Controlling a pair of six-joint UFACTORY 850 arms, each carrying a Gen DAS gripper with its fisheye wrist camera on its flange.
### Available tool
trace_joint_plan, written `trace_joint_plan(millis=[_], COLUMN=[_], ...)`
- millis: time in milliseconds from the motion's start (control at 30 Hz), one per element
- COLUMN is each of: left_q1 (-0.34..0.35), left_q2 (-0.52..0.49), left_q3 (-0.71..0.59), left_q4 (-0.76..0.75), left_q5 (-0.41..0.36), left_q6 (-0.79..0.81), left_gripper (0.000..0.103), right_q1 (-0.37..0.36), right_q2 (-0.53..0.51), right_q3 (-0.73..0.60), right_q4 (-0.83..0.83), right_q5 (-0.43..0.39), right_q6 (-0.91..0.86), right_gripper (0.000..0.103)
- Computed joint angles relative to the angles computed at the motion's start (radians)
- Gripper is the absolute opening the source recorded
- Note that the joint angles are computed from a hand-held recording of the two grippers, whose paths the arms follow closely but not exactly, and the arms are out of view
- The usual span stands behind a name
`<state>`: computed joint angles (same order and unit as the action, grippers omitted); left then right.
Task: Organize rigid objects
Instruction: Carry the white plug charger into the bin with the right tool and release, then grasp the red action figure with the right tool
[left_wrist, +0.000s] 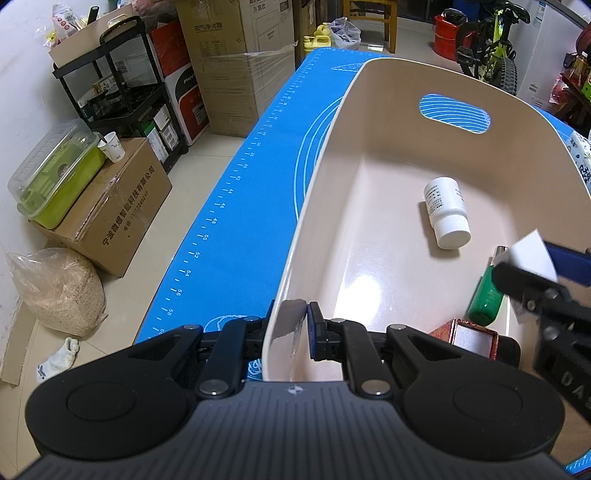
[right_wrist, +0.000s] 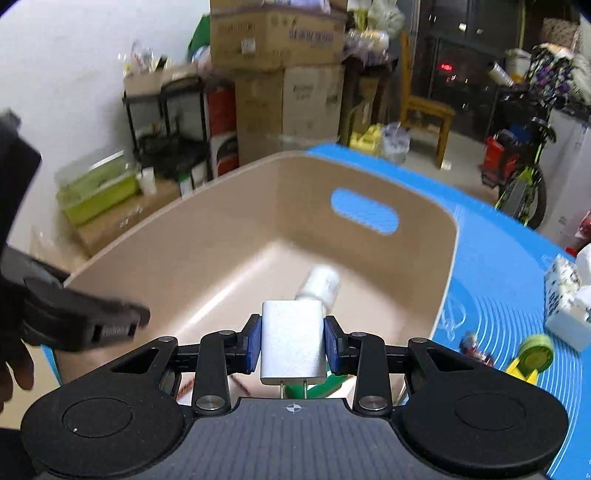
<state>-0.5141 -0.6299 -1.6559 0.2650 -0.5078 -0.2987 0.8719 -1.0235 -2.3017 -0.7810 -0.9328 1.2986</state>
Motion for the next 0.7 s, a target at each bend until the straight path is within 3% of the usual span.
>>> trace_joint_plan(millis=[133, 167, 267, 433, 700], left_q1=[0.000, 0.000, 0.001, 0.001, 0.001], left_q2=[0.001, 0.001, 0.002, 0.004, 0.005], left_q3=[0.001, 0.001, 0.002, 0.005, 0.007], left_q4=[-0.003, -0.002, -0.006, -0.006, -0.008], left_q5=[0.000, 0.000, -0.001, 0.002, 0.002], left_q6=[0.002, 0.002, 0.005, 0.005, 0.006], left_gripper=[0.016, 0.016, 0.016, 0.016, 0.016], right_q1=[0.000, -0.001, -0.001, 0.008, 0.005], right_q2=[-0.009, -0.006, 0.044, 0.145, 0.250], right_q3=[-0.019, -0.017, 0.063, 0.218, 0.368], right_q4=[0.022, 0.019, -0.019, -0.168, -0.309], right_q5=[0.001, 0.000, 0.046, 0.078, 0.020], right_q6=[-0.027, -0.022, 0.053, 0.248, 0.475], right_gripper=[0.043, 0.047, 0.054, 0.057, 0.059])
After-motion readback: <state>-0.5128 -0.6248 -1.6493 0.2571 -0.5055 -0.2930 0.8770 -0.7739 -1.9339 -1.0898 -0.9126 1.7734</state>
